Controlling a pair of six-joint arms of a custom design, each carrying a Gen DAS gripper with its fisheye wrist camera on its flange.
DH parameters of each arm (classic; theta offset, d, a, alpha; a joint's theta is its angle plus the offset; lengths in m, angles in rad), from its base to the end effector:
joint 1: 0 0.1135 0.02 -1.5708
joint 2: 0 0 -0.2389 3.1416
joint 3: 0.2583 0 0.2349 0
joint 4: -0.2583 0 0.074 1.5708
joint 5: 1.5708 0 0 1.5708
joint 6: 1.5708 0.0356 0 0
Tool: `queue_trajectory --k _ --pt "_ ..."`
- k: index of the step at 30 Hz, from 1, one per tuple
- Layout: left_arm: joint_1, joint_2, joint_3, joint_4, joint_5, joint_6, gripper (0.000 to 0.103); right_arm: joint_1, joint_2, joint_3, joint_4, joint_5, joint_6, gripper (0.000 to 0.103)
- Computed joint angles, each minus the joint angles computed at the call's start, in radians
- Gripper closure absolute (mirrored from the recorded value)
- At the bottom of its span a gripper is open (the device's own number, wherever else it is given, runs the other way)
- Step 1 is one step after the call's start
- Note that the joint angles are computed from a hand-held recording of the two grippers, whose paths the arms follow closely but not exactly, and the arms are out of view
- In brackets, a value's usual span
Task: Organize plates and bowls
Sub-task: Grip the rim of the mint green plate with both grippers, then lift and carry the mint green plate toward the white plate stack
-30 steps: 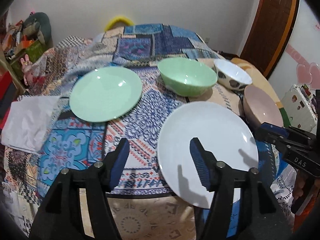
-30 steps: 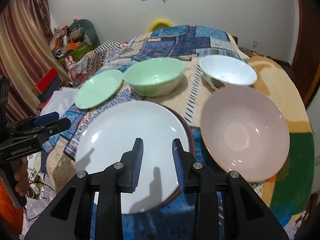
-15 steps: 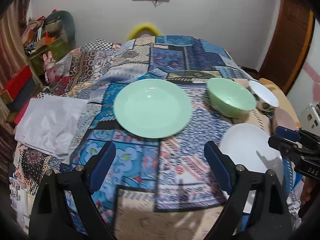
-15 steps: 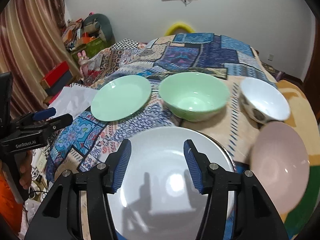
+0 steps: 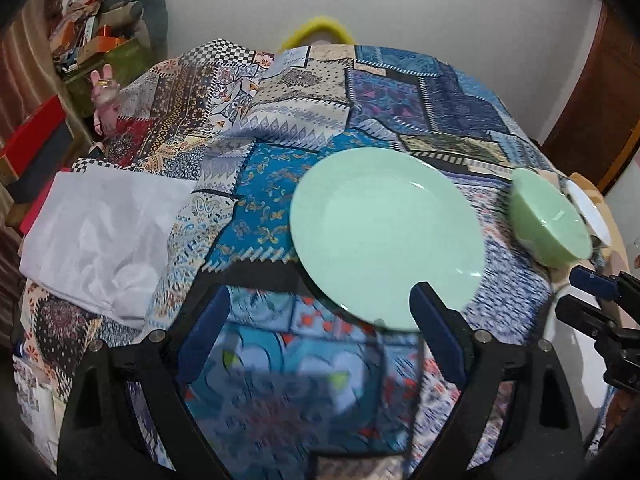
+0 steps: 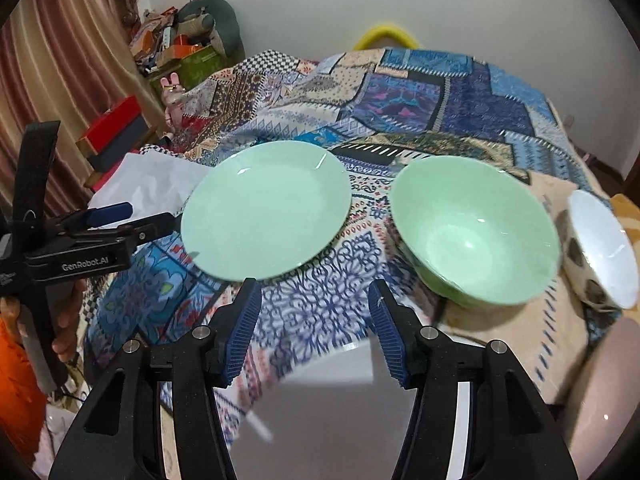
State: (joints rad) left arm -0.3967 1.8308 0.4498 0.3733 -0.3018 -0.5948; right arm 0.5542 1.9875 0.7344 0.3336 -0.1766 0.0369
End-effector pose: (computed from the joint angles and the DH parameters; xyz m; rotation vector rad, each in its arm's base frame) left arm 0.2262 -0.0833 0.0413 -0.3578 2.4849 -0.0096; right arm 0.2609 0.1688 0.0482 -0.7201 2.4263 0.4630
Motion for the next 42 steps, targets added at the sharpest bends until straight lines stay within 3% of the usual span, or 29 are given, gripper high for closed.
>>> queue_trajectory --k 5,8,17,25,32,42 --pt "0.119 0.130 0.064 0.094 0.085 0.106 0.011 0.010 0.099 0.126 -0.061 0.013 0.029 0.051" --pt "0.176 0.190 0.121 0.098 0.134 0.155 0.012 0.027 0.137 0.171 -0.070 0.046 0.047 0.051" --pt "0.270 0.337 0.259 0.085 0.233 0.217 0.045 0.060 0.243 0.348 -0.206 0.040 0.045 0.063" --pt "0.321 0.365 0.304 0.082 0.400 0.239 0.073 0.026 0.325 0.470 -0.323 -0.027 0.105 0.075" --pt "0.308 0.347 0.284 0.076 0.389 0.247 0.074 0.031 0.326 0.466 -0.325 -0.018 0.107 0.078" --pt "0.221 0.196 0.040 0.118 0.324 0.205 0.074 0.053 0.265 0.379 -0.352 -0.053 0.020 0.078"
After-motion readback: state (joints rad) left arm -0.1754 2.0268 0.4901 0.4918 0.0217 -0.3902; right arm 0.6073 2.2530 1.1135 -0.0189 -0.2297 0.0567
